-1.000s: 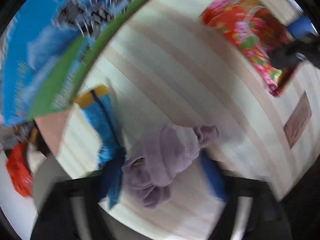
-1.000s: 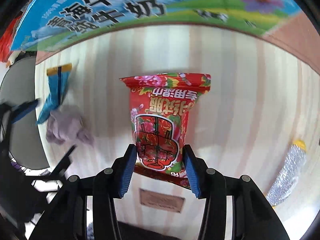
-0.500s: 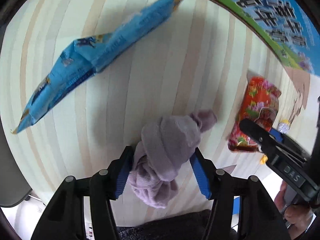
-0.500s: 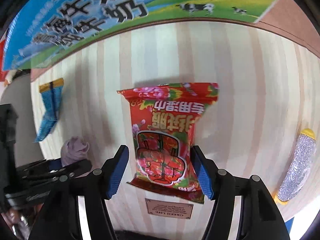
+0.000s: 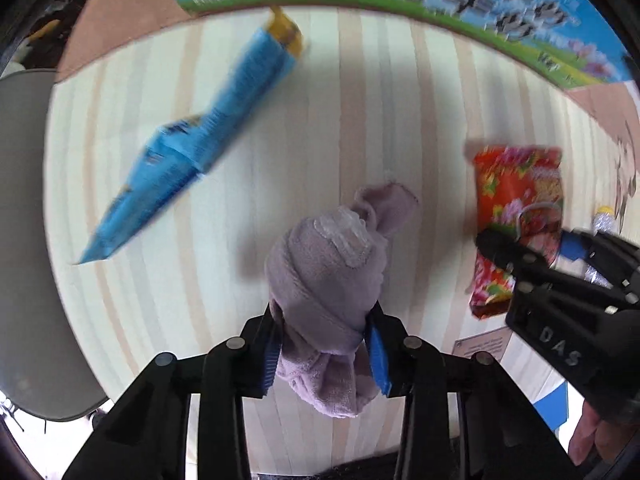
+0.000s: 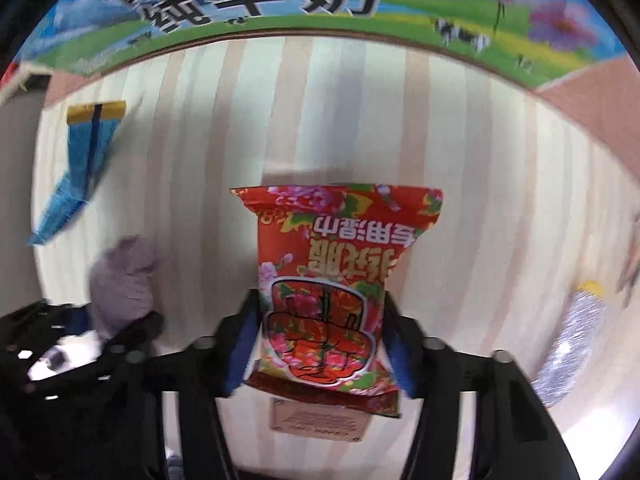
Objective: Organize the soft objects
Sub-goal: 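Grasp the grey cloth with the left tool while the right tool grasps the red candy bag, then drop the cloth and candy bag into the box, opening both tools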
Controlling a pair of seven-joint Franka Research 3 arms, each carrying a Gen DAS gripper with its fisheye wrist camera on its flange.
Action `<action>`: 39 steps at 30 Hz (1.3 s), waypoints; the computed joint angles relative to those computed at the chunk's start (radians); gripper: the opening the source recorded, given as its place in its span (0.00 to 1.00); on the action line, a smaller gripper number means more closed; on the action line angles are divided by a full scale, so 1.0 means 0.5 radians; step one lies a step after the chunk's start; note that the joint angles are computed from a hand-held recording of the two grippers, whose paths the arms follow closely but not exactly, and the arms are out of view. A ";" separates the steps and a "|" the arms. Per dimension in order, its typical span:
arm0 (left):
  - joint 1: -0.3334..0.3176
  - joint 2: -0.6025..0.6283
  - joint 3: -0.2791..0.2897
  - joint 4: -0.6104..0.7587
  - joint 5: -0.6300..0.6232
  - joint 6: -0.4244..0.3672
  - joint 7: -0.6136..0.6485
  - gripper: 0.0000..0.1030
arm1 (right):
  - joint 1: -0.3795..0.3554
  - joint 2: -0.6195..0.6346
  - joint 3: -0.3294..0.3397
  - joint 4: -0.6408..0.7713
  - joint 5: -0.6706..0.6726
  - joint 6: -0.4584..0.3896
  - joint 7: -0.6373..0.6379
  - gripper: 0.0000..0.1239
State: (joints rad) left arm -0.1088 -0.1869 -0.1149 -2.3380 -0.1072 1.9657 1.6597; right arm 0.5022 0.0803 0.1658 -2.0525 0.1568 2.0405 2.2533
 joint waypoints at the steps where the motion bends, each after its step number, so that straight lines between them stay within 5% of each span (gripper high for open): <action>1: 0.000 -0.044 0.009 0.007 -0.032 -0.009 0.009 0.33 | -0.002 -0.013 0.001 -0.007 0.022 0.007 -0.022 0.38; 6: -0.020 -0.189 0.072 0.218 -0.261 -0.115 0.027 0.33 | -0.045 -0.249 -0.012 -0.095 0.254 0.130 -0.130 0.37; 9: -0.014 -0.075 0.107 0.535 -0.392 -0.210 0.050 0.33 | -0.097 -0.404 -0.041 -0.063 0.346 0.186 -0.205 0.37; 17: 0.113 0.769 -0.016 1.577 -0.341 -0.386 -0.035 0.33 | -0.249 -0.188 -0.100 0.430 0.187 0.148 -0.293 0.37; 22: 0.189 1.315 -0.115 2.143 -0.341 -0.690 -0.220 0.33 | -0.284 0.237 -0.143 0.836 0.191 0.065 -0.281 0.37; 34: 0.193 1.744 -0.231 2.516 -0.244 -0.955 -0.315 0.35 | -0.267 0.652 -0.189 1.115 0.146 -0.050 -0.238 0.37; 39: 0.163 1.651 -0.221 2.454 -0.137 -0.886 -0.228 0.50 | -0.264 0.710 -0.196 1.201 0.136 -0.119 -0.263 0.44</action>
